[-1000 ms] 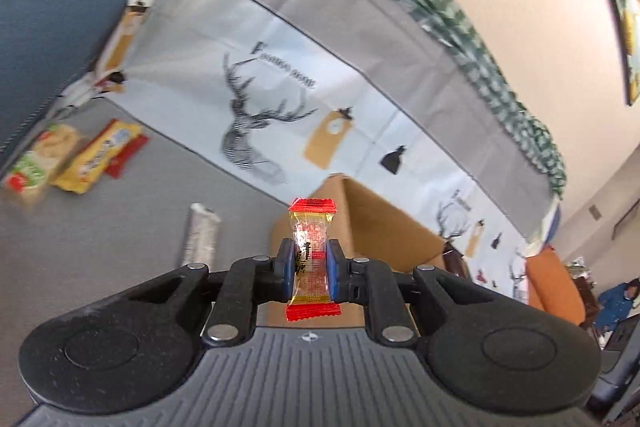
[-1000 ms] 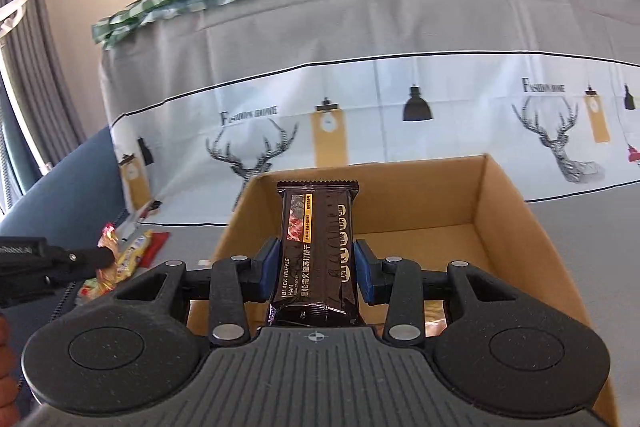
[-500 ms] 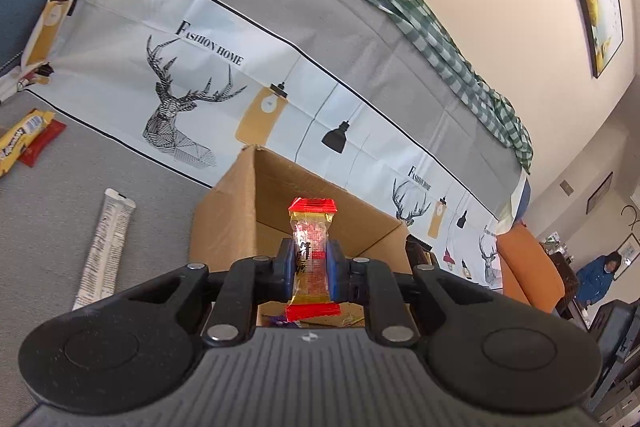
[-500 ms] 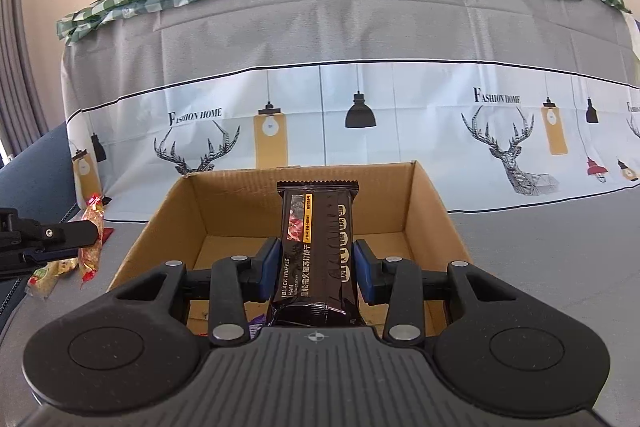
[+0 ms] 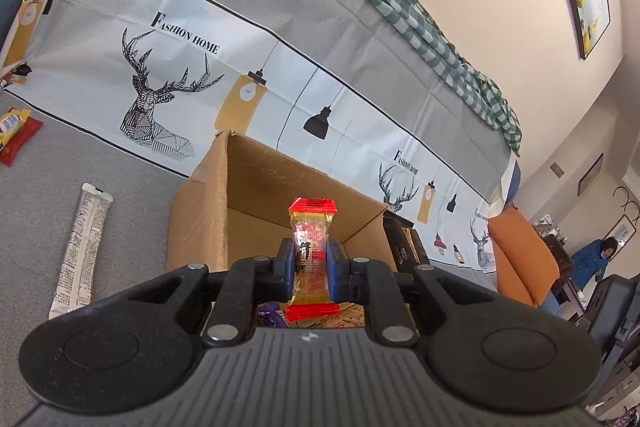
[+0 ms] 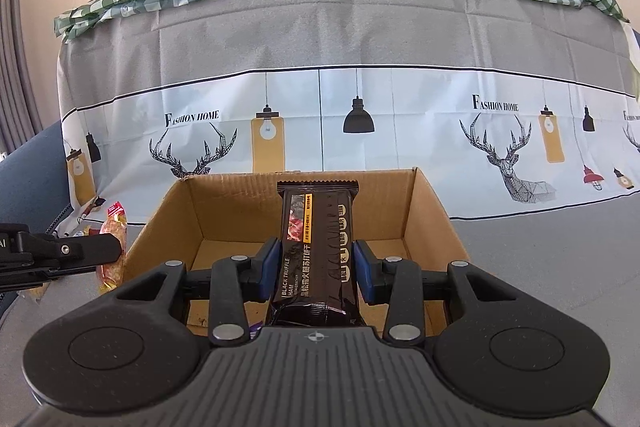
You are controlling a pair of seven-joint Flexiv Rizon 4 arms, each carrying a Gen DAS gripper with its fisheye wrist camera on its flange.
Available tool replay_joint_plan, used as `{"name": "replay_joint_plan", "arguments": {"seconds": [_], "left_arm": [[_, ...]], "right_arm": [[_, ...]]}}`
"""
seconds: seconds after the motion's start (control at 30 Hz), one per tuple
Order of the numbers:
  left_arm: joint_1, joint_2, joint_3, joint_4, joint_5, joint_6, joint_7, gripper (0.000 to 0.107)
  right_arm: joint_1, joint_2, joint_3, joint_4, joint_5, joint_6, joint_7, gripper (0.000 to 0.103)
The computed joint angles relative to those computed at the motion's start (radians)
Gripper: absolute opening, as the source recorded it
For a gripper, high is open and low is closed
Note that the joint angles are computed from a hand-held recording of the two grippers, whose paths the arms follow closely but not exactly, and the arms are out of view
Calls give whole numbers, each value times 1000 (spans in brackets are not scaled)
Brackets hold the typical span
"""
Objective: Organize snacks
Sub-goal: 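Lift and carry the candy and chocolate bar over the box with both tools, then open both tools to drop the candy and chocolate bar into the box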
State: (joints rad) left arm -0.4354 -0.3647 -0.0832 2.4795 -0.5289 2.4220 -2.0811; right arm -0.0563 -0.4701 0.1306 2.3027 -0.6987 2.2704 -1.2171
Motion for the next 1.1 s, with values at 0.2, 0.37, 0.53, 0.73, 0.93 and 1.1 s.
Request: {"name": "replay_joint_plan", "arguments": {"seconds": [0.2, 0.37, 0.53, 0.73, 0.93, 1.1], "left_arm": [[2, 3, 0, 0, 13, -3, 6, 17], [2, 1, -1, -2, 13, -3, 6, 17], [0, -3, -1, -8, 16, -6, 17, 17], [-2, -6, -2, -9, 15, -3, 17, 17], [-5, -7, -2, -13, 12, -3, 23, 17], [-6, -7, -2, -14, 12, -2, 28, 17]], "right_arm": [[8, 0, -3, 1, 16, -4, -17, 41], [15, 0, -3, -1, 37, -11, -22, 41], [17, 0, 1, -1, 48, -16, -24, 41], [22, 2, 3, 1, 60, -18, -29, 41], [29, 4, 2, 3, 76, -16, -41, 41], [35, 4, 1, 6, 86, -13, -53, 41]]}}
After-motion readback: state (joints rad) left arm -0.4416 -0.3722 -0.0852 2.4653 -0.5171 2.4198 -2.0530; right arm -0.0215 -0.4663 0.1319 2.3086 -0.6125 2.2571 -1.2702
